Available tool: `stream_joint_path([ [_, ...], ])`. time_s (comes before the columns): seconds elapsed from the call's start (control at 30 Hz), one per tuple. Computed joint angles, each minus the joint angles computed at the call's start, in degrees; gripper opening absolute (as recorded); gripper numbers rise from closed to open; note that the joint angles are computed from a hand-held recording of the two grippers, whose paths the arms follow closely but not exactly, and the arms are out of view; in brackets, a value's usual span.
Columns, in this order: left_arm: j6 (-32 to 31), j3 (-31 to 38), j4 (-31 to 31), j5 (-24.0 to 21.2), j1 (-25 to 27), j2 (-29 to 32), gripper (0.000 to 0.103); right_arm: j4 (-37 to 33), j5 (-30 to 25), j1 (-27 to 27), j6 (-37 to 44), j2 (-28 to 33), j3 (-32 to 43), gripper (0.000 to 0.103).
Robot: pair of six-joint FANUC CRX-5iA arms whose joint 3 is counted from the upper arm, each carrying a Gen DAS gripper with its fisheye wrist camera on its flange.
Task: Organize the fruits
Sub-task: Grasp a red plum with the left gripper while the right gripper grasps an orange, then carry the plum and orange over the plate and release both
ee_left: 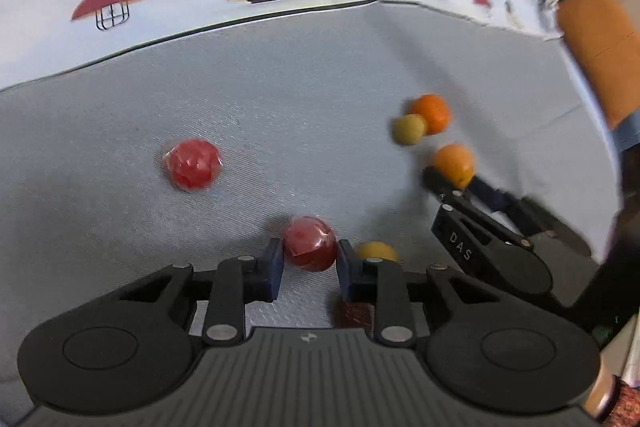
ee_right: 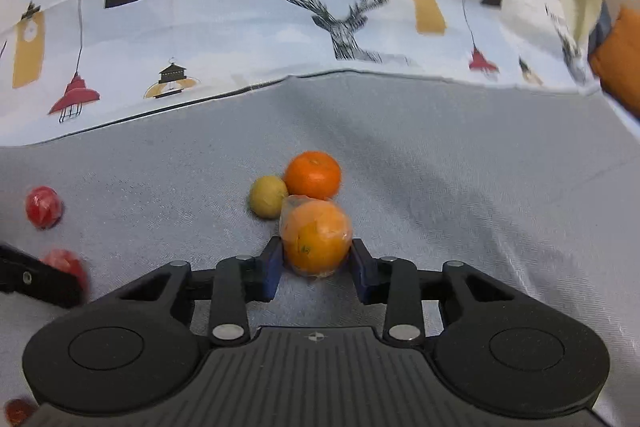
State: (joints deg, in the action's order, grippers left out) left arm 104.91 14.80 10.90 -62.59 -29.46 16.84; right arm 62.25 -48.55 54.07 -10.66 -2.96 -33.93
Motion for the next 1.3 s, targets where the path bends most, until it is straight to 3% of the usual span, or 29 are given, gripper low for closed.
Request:
stream_joint_path([
  [0.17, 3.51, 0.45, -8.28, -2.29, -1.77, -4.87, 0.031, -3.55, -3.47, 3.07, -2.30, -4.81, -0.66, 0.037],
  [0.27, 8.57, 4.90, -17.20, -10.58, -5.34, -7.31, 0.031, -2.15, -7.25, 7.54, -4.76, -9.28, -2.13, 0.037],
  [0.37, 11.47, 9.53, -24.25, -20.79, -9.23, -8.75, 0.031, -1.29, -12.72, 14.19, -7.04, -13.44, -2.47, 0.037],
  [0.6, 13.93, 4.86, -32.24, -29.17, -16.32, -21.80, 0.031, -1.01, -23.45, 34.45, -9.03, -20.01, -1.00, 0.037],
  [0.7, 17.25, 3.91, -35.85, -33.78, -20.73, -26.06, 0.031, -0.98, -27.81, 43.23, -10.26, -19.77, 1.12, 0.037],
  [0.87, 25.00, 3.12, -39.39, -40.95, -28.56, -31.07, 0.031, -1.25, -29.74, 52.12, -11.86, -16.91, 5.48, 0.037],
  [1.2, 42.93, 2.89, -49.29, -53.78, -50.48, -35.67, 0.031, -2.20, -30.05, 61.05, -7.64, -9.41, 13.49, 0.037],
  [1.3, 48.00, 2.65, -51.00, -55.92, -54.99, -36.21, 0.031, -3.13, -30.50, 62.47, -5.47, -7.46, 15.73, 0.037],
])
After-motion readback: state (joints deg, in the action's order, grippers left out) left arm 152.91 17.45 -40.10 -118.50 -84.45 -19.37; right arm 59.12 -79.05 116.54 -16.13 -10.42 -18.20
